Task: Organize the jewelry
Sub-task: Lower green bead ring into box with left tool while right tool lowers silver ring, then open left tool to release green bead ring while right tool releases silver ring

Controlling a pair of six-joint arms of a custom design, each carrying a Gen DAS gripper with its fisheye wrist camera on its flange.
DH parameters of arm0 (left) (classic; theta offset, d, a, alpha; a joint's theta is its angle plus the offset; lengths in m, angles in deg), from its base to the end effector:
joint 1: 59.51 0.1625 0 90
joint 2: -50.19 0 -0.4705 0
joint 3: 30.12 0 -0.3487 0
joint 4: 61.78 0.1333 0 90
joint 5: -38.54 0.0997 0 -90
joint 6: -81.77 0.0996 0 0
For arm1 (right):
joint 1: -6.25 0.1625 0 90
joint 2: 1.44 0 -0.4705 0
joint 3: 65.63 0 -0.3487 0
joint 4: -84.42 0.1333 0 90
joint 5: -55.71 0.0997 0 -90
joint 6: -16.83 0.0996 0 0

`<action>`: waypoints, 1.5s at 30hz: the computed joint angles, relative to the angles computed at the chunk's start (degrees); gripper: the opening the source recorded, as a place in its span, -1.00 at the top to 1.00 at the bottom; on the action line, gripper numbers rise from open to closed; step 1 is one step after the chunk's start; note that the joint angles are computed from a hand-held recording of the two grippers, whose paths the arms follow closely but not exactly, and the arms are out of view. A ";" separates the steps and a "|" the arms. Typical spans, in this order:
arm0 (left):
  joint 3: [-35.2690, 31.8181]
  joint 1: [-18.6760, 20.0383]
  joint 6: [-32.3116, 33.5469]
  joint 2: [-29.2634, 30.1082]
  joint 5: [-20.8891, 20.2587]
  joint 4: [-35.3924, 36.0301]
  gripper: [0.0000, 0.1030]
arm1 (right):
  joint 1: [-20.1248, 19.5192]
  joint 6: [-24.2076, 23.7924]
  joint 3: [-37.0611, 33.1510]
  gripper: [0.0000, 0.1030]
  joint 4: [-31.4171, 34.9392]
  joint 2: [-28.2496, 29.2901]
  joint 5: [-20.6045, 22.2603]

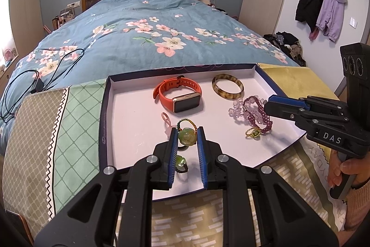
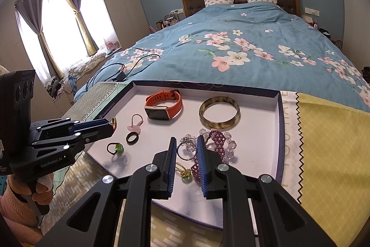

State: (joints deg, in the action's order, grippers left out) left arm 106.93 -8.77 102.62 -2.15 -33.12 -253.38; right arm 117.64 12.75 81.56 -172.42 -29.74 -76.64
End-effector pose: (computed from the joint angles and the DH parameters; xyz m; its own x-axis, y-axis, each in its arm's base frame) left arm -0.1525 -0.4468 0.1263 -0.5254 0.7589 -0.3848 0.8481 0.5038 -0.1643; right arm 0.1956 -0.3178 0.1050 -0.8510 0.1514 0.5029 -0.3056 0.6360 -0.7086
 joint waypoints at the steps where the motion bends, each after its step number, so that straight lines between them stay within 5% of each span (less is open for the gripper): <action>1: -0.09 0.06 -0.01 0.08 -0.03 0.06 0.67 | 0.03 -0.04 -0.06 0.69 0.18 -0.03 -0.06; 45: -0.93 0.45 -0.25 0.96 -0.15 0.52 0.67 | -0.95 -0.07 -1.26 0.69 2.53 -0.33 -0.57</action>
State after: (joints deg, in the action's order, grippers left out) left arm 106.00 -8.32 102.37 -1.18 -33.27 -252.86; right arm 116.68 12.68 80.30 -169.89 -30.07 -77.21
